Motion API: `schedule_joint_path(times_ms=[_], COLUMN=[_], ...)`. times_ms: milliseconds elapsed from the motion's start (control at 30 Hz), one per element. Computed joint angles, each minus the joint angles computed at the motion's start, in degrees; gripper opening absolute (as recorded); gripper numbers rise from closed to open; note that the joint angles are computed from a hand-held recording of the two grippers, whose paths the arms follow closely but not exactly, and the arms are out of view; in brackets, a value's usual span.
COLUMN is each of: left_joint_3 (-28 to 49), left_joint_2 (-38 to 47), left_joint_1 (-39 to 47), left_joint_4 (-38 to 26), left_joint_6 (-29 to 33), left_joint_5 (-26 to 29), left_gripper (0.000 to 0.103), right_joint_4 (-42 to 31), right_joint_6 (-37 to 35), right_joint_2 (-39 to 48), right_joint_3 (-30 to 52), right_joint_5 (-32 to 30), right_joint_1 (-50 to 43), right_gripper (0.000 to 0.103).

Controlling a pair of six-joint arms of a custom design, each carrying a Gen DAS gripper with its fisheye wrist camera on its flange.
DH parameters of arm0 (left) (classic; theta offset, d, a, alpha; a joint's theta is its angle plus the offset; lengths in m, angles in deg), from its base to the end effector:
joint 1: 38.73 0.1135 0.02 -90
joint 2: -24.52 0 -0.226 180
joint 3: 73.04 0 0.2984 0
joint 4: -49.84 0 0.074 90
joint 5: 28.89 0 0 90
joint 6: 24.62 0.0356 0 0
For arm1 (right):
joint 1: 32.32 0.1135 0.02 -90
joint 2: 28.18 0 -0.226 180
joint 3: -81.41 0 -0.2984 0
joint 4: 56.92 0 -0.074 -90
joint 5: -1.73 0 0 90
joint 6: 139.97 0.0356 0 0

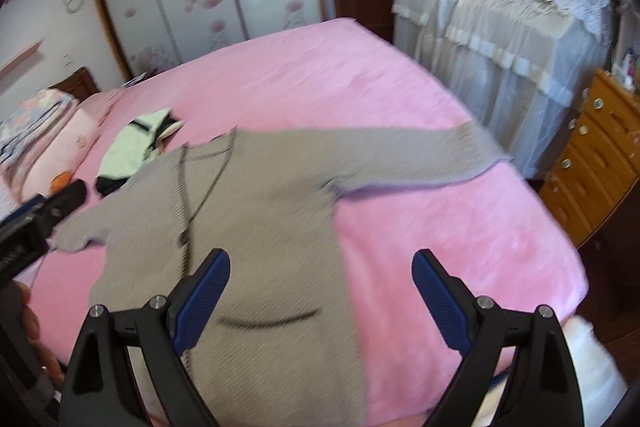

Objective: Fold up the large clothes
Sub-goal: 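Reach the right tool to the cardigan sleeve and close on it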

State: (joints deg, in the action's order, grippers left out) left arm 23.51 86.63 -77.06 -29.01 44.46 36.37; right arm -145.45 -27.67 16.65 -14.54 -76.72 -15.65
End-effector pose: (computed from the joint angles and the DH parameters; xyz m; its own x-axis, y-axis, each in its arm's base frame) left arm 0.1946 -0.1349 0.4076 -0.6301 0.0848 -0.7718 0.1111 0.9936 0.0185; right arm 0.1571 0.0396 0.3790 -0.7312 0.1691 -0.6608 0.1313 0.9856 0.1069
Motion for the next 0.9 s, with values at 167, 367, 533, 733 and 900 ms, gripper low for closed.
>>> schedule_joint_path(times_ms=[167,367,533,733,900], left_joint_3=[9.3,15.7,29.0,37.6,42.0], left_joint_2=[12.0,26.7,44.8,60.7,68.8], left_joint_1=[0.7,-0.5,1.3,-0.7,-1.3], left_joint_4=[5.2,16.1,11.6,12.3,13.9], left_joint_6=[4.5,6.7,2.3,1.3,-0.7], left_joint_5=[5.6,2.4,9.9,12.4,15.9], left_gripper=[0.102,0.102,0.102,0.102,0.102], right_joint_4=[6.3,15.2,18.0,20.9,22.8], right_joint_6=[-14.2,-21.4,-22.3,-19.8,-15.8], right_joint_2=[8.1,21.9,37.9,52.3,62.2], right_joint_3=[4.8,8.8,13.8,17.5,21.1], right_joint_5=[-8.4,-21.0,-25.3,-29.5,-32.1], right_joint_1=[-20.6,-37.6,-44.6,-50.8,-54.3], right_gripper=[0.093,0.093,0.088,0.079,0.067])
